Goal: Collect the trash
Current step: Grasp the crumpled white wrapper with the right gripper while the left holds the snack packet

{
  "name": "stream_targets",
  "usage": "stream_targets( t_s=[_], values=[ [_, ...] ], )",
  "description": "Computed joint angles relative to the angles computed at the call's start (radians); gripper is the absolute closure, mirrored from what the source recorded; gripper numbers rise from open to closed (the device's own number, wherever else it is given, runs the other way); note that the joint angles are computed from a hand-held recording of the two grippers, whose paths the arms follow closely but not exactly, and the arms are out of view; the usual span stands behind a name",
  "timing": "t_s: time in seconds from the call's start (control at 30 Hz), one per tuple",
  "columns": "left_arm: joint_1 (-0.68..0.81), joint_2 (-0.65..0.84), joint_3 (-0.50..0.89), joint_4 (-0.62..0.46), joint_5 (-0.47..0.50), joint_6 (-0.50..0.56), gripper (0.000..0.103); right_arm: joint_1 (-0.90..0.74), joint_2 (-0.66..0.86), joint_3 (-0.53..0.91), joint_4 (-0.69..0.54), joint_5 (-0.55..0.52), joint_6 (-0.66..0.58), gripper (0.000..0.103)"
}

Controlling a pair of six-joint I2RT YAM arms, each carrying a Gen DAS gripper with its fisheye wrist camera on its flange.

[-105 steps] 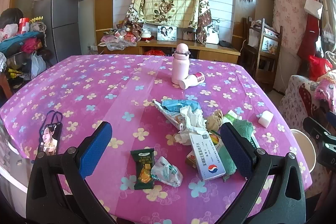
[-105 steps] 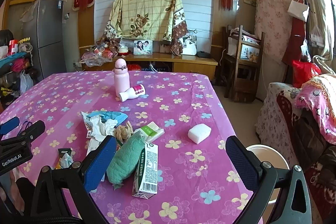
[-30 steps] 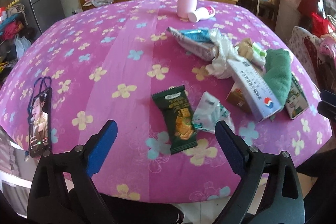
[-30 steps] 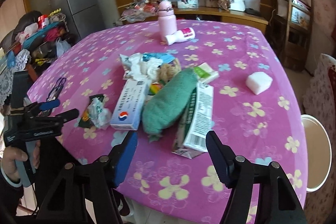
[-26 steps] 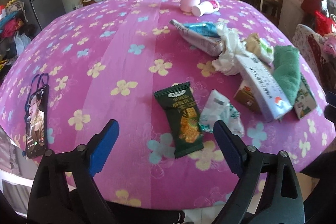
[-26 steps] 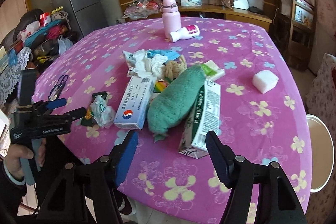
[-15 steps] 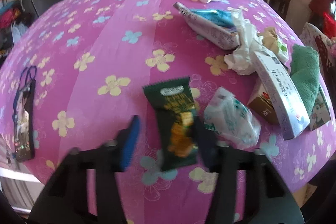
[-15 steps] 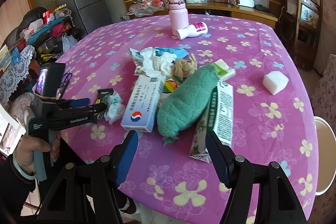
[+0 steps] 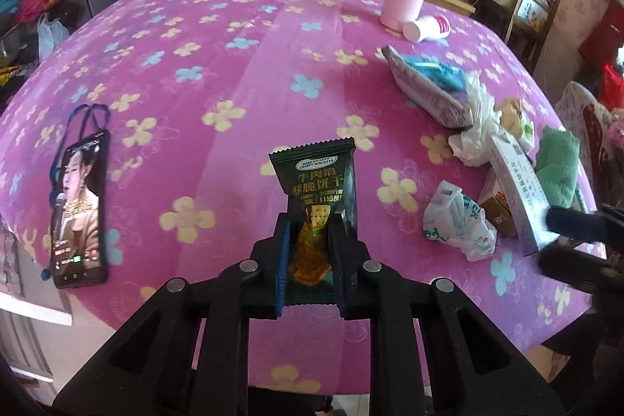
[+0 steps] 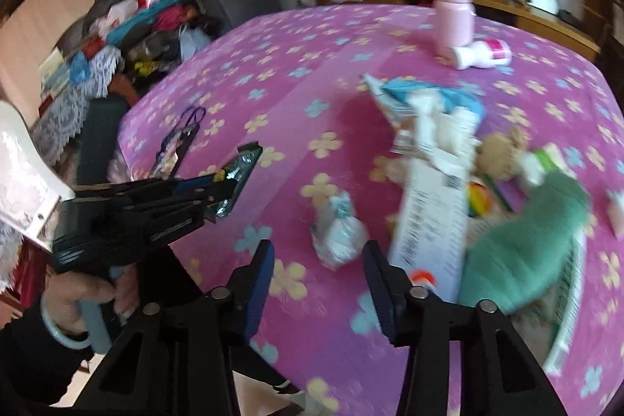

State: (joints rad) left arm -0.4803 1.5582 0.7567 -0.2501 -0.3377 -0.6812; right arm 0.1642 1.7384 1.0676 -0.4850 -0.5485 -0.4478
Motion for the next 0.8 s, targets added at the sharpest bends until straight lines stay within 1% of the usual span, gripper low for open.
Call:
stream_targets(
  t_s=[0.1,0.2,0.3,0.37,0.43,0.47,0.5,0.57,0.67,0.8],
  values=[
    [0.008,-0.038,-0.023,0.006,0.001,-0.001,0.087,0.069,0.08,0.061,0.001,0.052,0.023,0.065],
    [0.019,-0.058,-0.041,0.019,-0.003,0.001,0.087,0.121,0.153,0.114,0.009,0.127,0.036,0.067],
    [0.029,-0.058,-0.053,0.037,0.006,-0.003,0.087,0.148,0.218,0.155,0.025,0.183,0.063,0.074],
    [0.034,-0.058,-0.063,0.057,0.015,-0.01,0.087,0.149,0.232,0.16,0.043,0.198,0.071,0.077],
    [0.03,-0.06,-0.069,0.068,0.009,-0.018,0.087,0.151,0.237,0.151,0.068,0.205,0.068,0.081],
    [0.027,-0.059,-0.068,0.071,0.005,-0.02,0.087,0.15,0.231,0.141,0.078,0.207,0.064,0.085],
    [0.022,-0.057,-0.064,0.072,-0.001,-0.023,0.087,0.147,0.226,0.133,0.087,0.206,0.062,0.091],
    [0.011,-0.055,-0.056,0.069,-0.008,-0.028,0.087,0.129,0.208,0.117,0.094,0.179,0.063,0.097],
    [-0.009,-0.053,-0.039,0.055,-0.028,-0.03,0.087,0.099,0.147,0.069,0.115,0.132,0.05,0.098],
    [-0.03,-0.041,-0.015,0.042,-0.044,-0.037,0.087,0.086,0.112,0.056,0.092,0.111,0.024,0.098]
  ],
)
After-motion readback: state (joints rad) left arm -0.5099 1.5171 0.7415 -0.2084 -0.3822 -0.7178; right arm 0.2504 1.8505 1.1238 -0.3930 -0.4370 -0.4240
